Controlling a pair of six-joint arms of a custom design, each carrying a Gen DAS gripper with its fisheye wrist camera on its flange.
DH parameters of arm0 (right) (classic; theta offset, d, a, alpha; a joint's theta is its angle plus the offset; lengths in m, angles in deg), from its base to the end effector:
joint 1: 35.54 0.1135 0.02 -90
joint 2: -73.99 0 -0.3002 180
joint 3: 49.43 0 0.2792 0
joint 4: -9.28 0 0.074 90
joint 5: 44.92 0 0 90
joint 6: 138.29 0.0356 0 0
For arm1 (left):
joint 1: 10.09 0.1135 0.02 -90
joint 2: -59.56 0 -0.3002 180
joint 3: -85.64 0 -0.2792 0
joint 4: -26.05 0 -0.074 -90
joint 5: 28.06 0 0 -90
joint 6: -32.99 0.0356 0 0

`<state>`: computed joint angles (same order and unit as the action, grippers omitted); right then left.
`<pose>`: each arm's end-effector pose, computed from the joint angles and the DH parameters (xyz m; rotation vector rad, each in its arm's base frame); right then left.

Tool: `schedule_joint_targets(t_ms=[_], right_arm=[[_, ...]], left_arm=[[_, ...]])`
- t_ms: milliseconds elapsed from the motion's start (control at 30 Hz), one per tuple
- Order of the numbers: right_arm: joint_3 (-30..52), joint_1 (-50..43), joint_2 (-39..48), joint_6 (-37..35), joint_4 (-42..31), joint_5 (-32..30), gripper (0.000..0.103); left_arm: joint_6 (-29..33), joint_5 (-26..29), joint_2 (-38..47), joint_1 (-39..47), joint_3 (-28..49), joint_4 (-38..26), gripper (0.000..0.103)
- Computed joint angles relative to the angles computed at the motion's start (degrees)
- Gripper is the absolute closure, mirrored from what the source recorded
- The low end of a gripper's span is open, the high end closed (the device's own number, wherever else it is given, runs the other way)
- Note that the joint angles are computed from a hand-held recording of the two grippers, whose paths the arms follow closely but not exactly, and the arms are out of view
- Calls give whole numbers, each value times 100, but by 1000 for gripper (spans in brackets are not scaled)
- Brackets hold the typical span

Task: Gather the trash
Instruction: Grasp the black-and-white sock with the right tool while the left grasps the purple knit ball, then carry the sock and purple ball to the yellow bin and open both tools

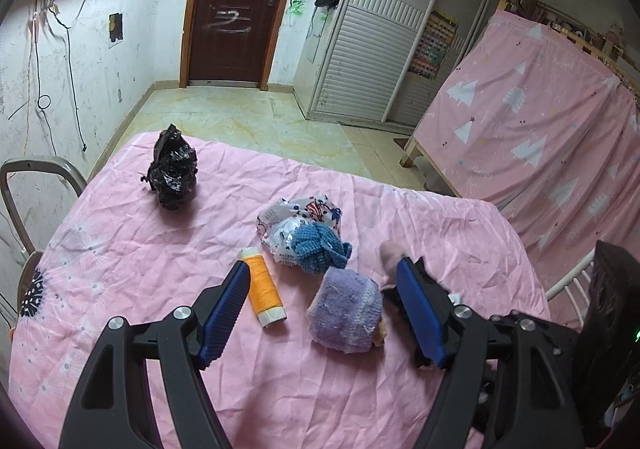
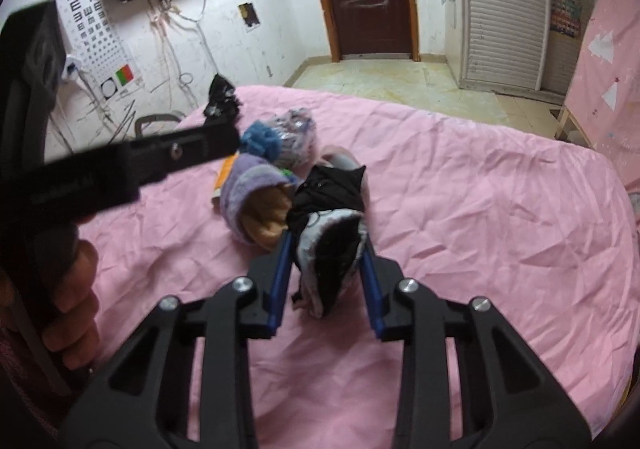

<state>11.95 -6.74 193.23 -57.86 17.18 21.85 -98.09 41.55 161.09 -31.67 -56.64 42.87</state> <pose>0.3296 0.1972 0.0573 -0.9761 2.2483 0.6441 0.2617 -0.0902 0.0786 -0.5557 2.2617 -0.1191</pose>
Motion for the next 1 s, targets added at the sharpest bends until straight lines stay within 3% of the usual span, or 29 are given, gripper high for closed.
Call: schedule_joint_targets(t_ms=[267, 367, 467, 633, 1000], right_arm=[[-119, -455, -109, 250, 215, -280, 72], [-193, -543, -151, 259, 278, -352, 72], [-292, -589, -190, 269, 363, -383, 72], [-398, -723, -246, 279, 446, -490, 72], [-726, -1192, -467, 288, 752, -861, 72]], left_arm=[[178, 57, 515, -158, 413, -152, 37], [242, -30, 769, -270, 695, -416, 51], [231, -39, 1041, -328, 1035, -867, 75], [163, -261, 1161, -472, 1233, -1189, 88], [-52, -640, 846, -927, 1355, -1629, 89]])
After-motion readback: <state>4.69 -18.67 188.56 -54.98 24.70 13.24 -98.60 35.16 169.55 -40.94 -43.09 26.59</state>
